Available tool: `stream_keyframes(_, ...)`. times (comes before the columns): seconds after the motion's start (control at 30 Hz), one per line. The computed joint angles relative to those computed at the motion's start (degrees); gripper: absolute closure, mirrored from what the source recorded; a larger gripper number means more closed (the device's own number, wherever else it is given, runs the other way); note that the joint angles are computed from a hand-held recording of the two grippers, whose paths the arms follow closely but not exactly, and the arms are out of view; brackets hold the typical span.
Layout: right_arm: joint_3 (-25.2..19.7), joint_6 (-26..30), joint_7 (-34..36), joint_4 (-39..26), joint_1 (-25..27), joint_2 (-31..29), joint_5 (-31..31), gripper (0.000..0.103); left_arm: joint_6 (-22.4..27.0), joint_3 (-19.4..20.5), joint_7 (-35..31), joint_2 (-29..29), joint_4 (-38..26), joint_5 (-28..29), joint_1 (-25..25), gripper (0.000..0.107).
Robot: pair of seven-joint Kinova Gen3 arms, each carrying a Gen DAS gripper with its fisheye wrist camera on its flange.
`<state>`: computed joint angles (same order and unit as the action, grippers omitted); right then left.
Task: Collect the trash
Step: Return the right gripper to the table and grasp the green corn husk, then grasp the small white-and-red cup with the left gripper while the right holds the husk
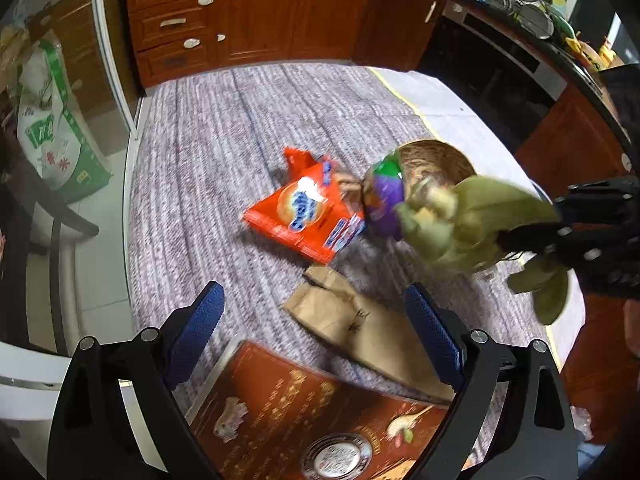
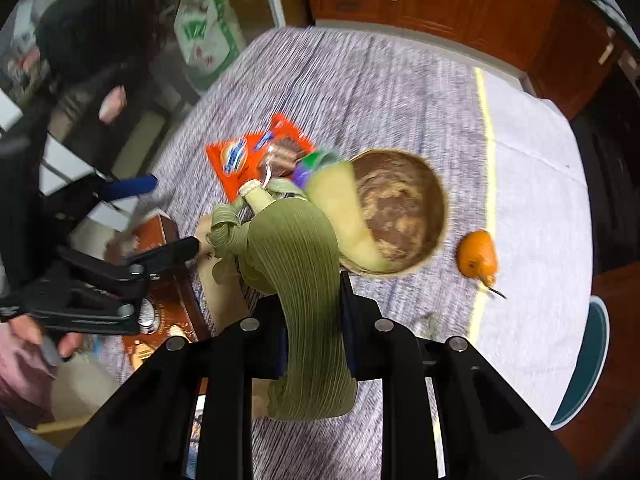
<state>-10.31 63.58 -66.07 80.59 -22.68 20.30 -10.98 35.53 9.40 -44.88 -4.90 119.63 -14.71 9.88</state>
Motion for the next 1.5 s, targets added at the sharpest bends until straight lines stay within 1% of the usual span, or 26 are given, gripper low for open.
stream_keyframes(0.1, 0.5, -0.1, 1.2, 0.2, 3.3, -2.1, -3.1, 0.083, -0.4, 0.3, 0.5, 1.4, -1.5, -0.5, 0.3, 0.016)
stream_keyframes(0.17, 1.2, -1.6, 1.0, 0.6, 4.6, -3.4, -3.5, 0.083, -0.7, 0.3, 0.7, 2.9, -2.9, -1.1, 0.8, 0.016)
stream_keyframes(0.27, 2.1, -2.2, 0.7, -0.1, 7.3, -3.5, -5.6, 0.083, -1.2, 0.0, 2.5, 5.5, -5.1, -2.7, 2.1, 0.016)
stream_keyframes(0.3, 2.3, -2.6, 0.8, -0.2, 7.9, -3.6, -5.8, 0.083, -1.2, -0.1, 4.0, 6.0, -5.6, -4.0, 2.7, 0.019)
stream_keyframes(0.33, 2.4, -3.4, 0.7, 0.1, 8.2, -3.8, -5.6, 0.083, -1.2, -0.8, 5.6, 6.8, -6.3, -5.7, 3.9, 0.029)
stream_keyframes(0.37, 2.6, -3.7, 0.9, 0.0, 8.9, -3.8, -5.9, 0.083, -1.0, -0.5, 6.2, 7.6, -7.2, -6.7, 4.1, 0.034)
stream_keyframes(0.4, 2.6, -3.5, 1.3, -0.2, 9.6, -3.6, -6.4, 0.083, -0.6, -0.8, 5.9, 8.5, -8.2, -6.8, 4.6, 0.046)
stream_keyframes(0.43, 2.7, -3.5, 1.5, -0.3, 10.3, -3.3, -6.9, 0.083, 0.0, -1.1, 5.4, 9.6, -9.4, -6.9, 5.1, 0.053)
stream_keyframes(0.5, 2.8, -4.0, 2.0, 0.0, 11.0, -3.1, -7.0, 0.083, 1.3, -2.0, 4.6, 11.4, -11.3, -7.1, 5.9, 0.059)
stream_keyframes(0.6, 2.7, -3.8, 3.1, -0.2, 12.5, -2.0, -8.2, 0.083, 3.8, -3.4, 3.1, 14.3, -14.1, -7.2, 7.1, 0.061)
stream_keyframes(0.67, 2.8, -3.9, 3.2, -0.4, 13.0, -1.3, -8.5, 0.083, 4.9, -4.3, 3.3, 15.7, -15.2, -7.8, 8.1, 0.071)
stream_keyframes(0.7, 2.8, -3.7, 3.2, -1.0, 13.3, -0.8, -8.6, 0.083, 5.3, -4.6, 3.1, 16.4, -15.7, -7.8, 8.4, 0.087)
stream_keyframes(0.73, 2.8, -3.7, 3.5, -1.0, 13.7, -0.6, -8.9, 0.083, 5.9, -4.9, 3.2, 16.8, -16.2, -8.0, 8.8, 0.090)
stream_keyframes(0.8, 2.9, -3.7, 3.7, -1.3, 14.5, 0.1, -9.3, 0.082, 6.9, -5.7, 4.6, 17.6, -17.0, -9.8, 10.4, 0.092)
stream_keyframes(0.93, 2.9, -3.5, 4.2, -1.4, 16.0, 1.1, -10.1, 0.082, 8.0, -5.8, 4.1, 17.8, -17.5, -9.9, 11.1, 0.096)
stream_keyframes(1.0, 2.8, -3.4, 4.5, -1.4, 16.7, 1.4, -10.6, 0.082, 9.3, -5.6, 2.8, 18.3, -18.2, -8.9, 10.8, 0.096)
stream_keyframes(1.03, 2.8, -3.3, 4.7, -1.4, 16.9, 1.5, -10.7, 0.082, 10.4, -5.4, 2.7, 19.1, -18.8, -9.2, 11.0, 0.096)
stream_keyframes(1.1, 2.8, -3.5, 4.8, -1.3, 17.2, 1.6, -10.9, 0.082, 12.2, -6.3, 4.4, 20.5, -20.0, -11.3, 12.8, 0.095)
stream_keyframes(1.23, 2.9, -3.8, 4.6, -0.7, 17.6, 1.2, -11.2, 0.082, 12.3, -6.8, 4.4, 22.1, -21.2, -9.9, 12.2, 0.094)
stream_keyframes(1.27, 2.9, -3.9, 4.7, -0.5, 17.9, 1.2, -11.4, 0.082, 12.1, -6.9, 4.1, 22.0, -21.1, -9.8, 12.1, 0.094)
stream_keyframes(1.33, 3.0, -4.3, 4.9, -0.1, 18.3, 1.0, -11.8, 0.082, 11.2, -7.5, 5.5, 20.9, -20.1, -10.9, 13.0, 0.102)
stream_keyframes(1.4, 3.0, -4.3, 5.2, 0.1, 19.0, 0.9, -12.6, 0.082, 12.9, -7.9, 8.0, 20.2, -20.1, -13.0, 14.4, 0.103)
stream_keyframes(1.5, 2.9, -4.5, 6.4, 0.6, 20.5, 1.1, -14.0, 0.082, 15.3, -7.5, 10.9, 18.4, -19.9, -14.8, 15.2, 0.103)
